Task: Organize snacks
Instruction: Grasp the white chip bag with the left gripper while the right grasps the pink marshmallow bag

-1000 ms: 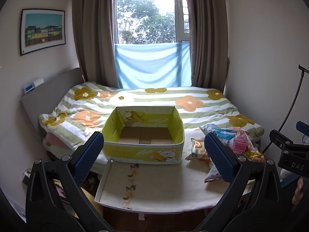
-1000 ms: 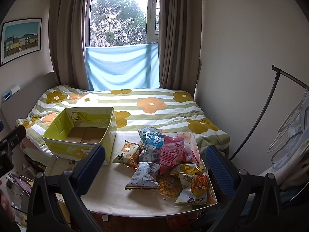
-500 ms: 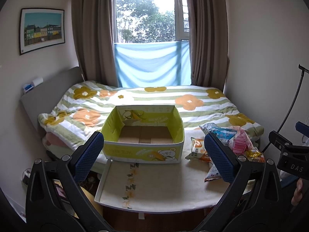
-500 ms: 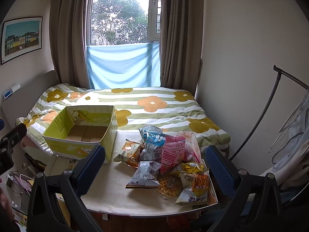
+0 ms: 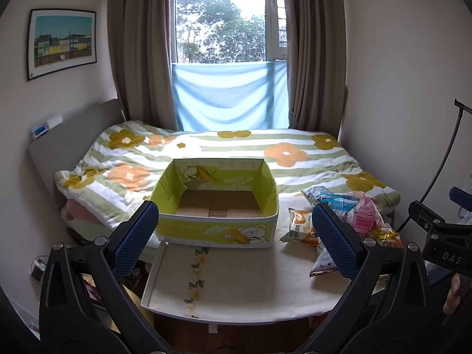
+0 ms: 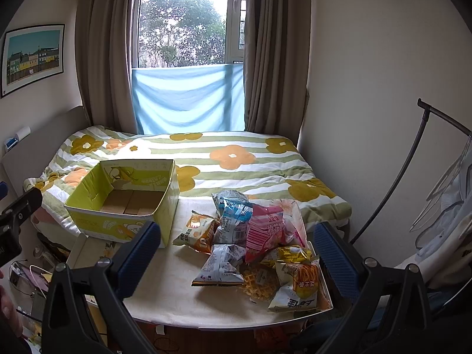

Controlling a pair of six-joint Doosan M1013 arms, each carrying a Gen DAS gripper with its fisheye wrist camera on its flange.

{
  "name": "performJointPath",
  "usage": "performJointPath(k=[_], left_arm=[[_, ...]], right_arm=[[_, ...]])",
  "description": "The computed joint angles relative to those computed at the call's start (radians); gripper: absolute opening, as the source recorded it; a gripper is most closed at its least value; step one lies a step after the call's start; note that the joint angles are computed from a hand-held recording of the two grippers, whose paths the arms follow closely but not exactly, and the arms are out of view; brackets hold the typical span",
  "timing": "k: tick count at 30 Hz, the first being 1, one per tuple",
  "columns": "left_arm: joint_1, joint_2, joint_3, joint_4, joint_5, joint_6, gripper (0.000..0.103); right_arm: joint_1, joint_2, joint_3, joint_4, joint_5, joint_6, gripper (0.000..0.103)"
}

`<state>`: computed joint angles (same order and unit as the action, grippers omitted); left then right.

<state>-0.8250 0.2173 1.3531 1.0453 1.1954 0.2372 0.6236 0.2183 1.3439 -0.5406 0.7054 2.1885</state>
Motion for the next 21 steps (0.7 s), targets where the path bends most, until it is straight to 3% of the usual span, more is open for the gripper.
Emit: performJointPath(k=[10,15,21], left_arm=[[0.022,-0.002,-0.002,-0.068,-0.065,0.059,0.103],[0.050,0.008,-0.003,-0.180,-0.168,0.162,0.103],[0.097,0.046,-0.012,-0.407,-0.300,0.340,0.103]], right_arm=[[-0.004,-0.006,0.015,0.030,-0.003,0.004,0.103],[-0.012,-0.022,0.048,0.039,0.000,0.044,0.103],[-0.031,-0.029,0.093,0.042,0.043,0.084,0.103]])
